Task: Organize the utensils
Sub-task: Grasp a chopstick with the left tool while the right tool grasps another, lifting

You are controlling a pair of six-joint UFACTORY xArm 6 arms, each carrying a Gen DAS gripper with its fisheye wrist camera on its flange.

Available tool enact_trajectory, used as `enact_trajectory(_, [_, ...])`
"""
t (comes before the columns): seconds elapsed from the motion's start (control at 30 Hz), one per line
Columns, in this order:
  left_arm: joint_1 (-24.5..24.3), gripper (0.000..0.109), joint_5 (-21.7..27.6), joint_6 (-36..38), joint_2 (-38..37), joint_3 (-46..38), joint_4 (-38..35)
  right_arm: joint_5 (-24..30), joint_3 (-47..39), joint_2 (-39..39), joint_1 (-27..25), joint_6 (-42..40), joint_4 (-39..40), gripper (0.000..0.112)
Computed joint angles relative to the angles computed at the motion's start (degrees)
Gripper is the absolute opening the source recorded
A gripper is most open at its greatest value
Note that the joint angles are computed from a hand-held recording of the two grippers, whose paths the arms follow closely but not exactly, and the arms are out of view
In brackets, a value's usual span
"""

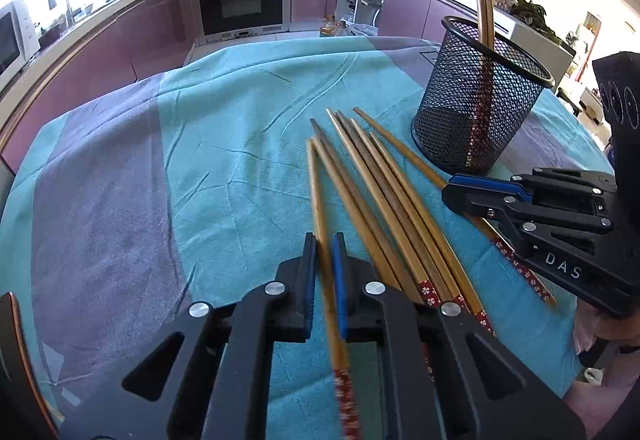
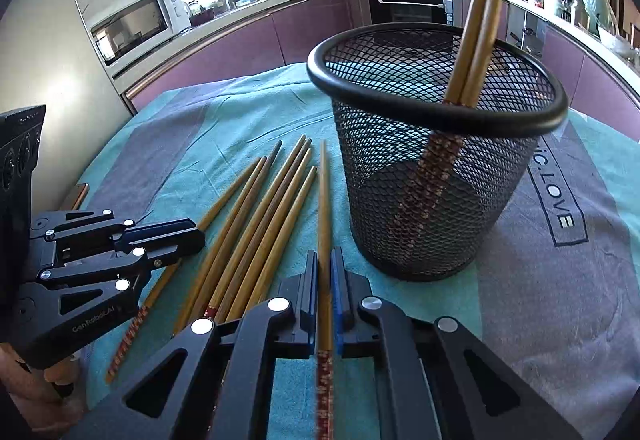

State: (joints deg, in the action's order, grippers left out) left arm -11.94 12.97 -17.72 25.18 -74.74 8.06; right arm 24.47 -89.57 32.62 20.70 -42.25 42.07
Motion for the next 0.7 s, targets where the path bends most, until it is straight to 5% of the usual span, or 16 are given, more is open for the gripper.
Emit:
enact_trajectory(0.27, [0.1,0.008,-3.6,2.9,-3.7,4.4,-3.5,2.3,3.8,-4.7,-1.0,-11.5,11.3,0.006])
enact_trajectory(0.6, [-4.2,0.008,-8.5,38.7,-12.3,8.4,-40.9,5.9,9.2,-13.1,-4.0,-26.9,28.0,0.006])
enact_trajectory(0.7, [-5.1,0.008,-8.8,43.7,-13.7,7.7,-46.1,6.3,10.3,-15.0,-4.8,-30.1,31.7,0.006])
